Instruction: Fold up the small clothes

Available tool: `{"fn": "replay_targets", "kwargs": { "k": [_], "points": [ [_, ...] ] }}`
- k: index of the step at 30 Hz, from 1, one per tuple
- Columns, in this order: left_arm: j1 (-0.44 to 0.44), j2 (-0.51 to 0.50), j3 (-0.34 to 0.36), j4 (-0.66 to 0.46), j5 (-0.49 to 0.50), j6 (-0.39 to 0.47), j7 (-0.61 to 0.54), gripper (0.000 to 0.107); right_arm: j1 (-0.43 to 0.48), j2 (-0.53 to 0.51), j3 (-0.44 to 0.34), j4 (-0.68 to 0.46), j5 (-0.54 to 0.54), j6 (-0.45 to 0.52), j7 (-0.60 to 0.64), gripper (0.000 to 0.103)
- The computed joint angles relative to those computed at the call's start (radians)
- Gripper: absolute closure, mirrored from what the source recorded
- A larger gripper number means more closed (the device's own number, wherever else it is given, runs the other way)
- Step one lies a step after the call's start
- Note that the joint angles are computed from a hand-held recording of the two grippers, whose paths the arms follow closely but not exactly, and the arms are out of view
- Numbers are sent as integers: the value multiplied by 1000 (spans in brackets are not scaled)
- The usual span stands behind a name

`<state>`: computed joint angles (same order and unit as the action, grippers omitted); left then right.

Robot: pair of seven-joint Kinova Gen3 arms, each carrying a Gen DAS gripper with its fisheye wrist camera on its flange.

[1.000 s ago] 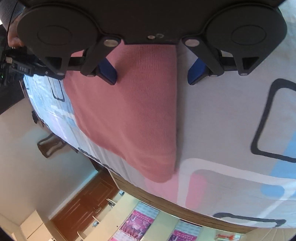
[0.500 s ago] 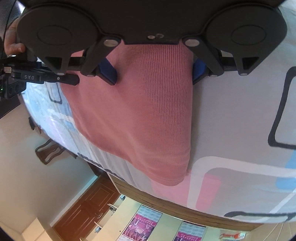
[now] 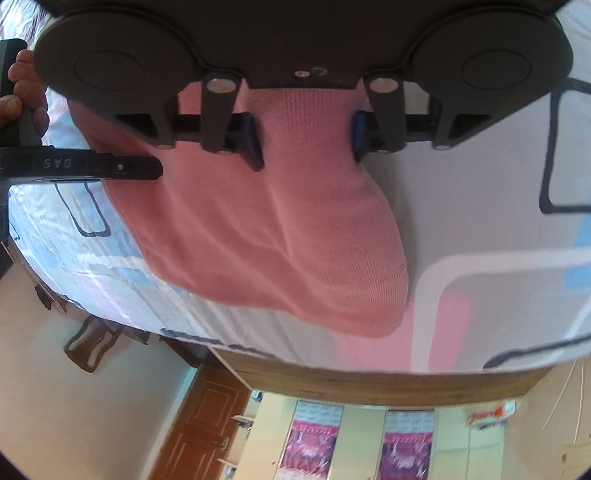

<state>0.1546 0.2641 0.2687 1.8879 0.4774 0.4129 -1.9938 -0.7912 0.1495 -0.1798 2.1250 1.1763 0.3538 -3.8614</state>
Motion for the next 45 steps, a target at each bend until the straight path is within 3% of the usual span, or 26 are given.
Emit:
{"fn": "replay_targets", "kwargs": {
  "k": [5,9,12,16,19,27,33,36,39,42,45],
  "points": [
    [-25,-52,-10,33,145,12,-192,75,-232,18,130,-113,-182,203,188,87],
    [-135,-81,63,52,258,42,-354,75,-393,36,227,-222,-277,366,312,87],
    [-207,-98,82,66,357,84,-476,75,-368,69,148,-327,-297,488,385,87],
    [-230,-129,-17,80,466,174,-630,75,-261,136,-31,-460,-260,610,422,87],
    [-283,-144,-94,94,526,255,-740,75,-258,203,-63,-566,-248,647,452,87],
    [-417,-146,-302,87,519,428,-873,75,-279,457,-66,-937,-258,616,634,87],
    [-570,-93,-373,60,510,533,-951,75,-299,643,-67,-1215,-325,568,786,87],
    [-625,-39,-379,40,486,558,-949,71,-304,728,-88,-1346,-376,612,868,87],
    [-678,8,-359,47,529,570,-987,59,-306,758,-49,-1351,-456,605,831,86],
    [-694,19,-343,47,539,563,-995,53,-313,720,21,-1243,-507,504,726,77],
    [-699,11,-336,23,515,579,-995,49,-349,708,90,-1244,-540,515,721,68]
  ]
}}
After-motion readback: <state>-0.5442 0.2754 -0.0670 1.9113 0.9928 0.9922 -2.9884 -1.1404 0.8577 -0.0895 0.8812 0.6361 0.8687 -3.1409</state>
